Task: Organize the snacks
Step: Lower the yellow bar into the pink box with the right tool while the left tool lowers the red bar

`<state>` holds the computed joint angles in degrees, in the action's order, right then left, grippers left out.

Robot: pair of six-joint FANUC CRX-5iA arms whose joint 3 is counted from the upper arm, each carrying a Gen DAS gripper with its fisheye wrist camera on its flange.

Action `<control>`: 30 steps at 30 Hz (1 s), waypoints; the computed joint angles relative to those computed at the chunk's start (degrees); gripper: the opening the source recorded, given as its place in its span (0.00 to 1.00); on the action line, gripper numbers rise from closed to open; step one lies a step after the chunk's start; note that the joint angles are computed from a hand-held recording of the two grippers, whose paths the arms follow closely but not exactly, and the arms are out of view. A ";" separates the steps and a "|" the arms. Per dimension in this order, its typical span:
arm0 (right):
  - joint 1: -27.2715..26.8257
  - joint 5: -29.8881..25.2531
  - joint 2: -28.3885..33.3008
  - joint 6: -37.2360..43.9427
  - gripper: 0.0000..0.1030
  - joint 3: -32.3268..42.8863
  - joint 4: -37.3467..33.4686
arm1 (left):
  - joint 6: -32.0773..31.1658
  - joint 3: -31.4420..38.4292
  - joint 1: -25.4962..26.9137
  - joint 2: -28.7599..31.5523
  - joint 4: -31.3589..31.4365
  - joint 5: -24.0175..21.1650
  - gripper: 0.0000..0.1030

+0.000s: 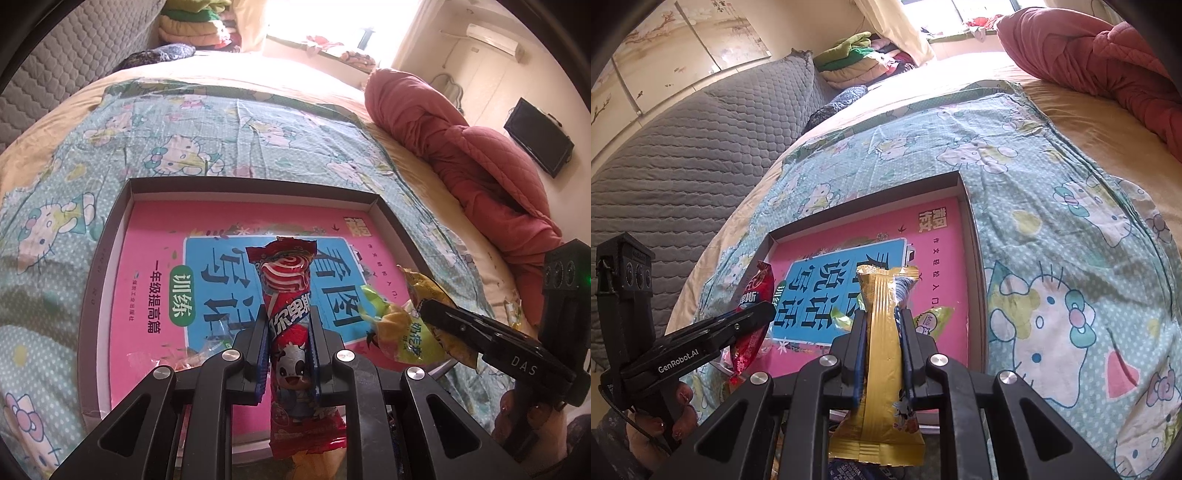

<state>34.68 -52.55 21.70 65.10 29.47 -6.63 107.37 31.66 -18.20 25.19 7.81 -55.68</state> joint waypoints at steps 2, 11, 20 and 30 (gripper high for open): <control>-0.01 -0.34 0.20 -0.30 0.17 0.17 0.06 | 0.09 0.32 0.04 0.32 0.03 -0.25 0.17; 0.23 -0.10 0.16 -0.87 0.19 -0.10 1.21 | -0.34 0.27 0.19 0.66 0.41 -0.30 0.18; 0.80 0.10 -0.21 -2.67 0.20 -0.94 4.61 | -1.24 -0.24 0.58 0.71 1.58 0.03 0.22; 1.25 -0.69 0.30 -6.40 0.20 -1.61 9.59 | -1.13 -0.76 0.80 0.02 1.68 0.61 0.29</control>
<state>35.93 -53.24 22.01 58.70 27.86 2.96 106.24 30.90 -17.41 25.22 9.49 -55.07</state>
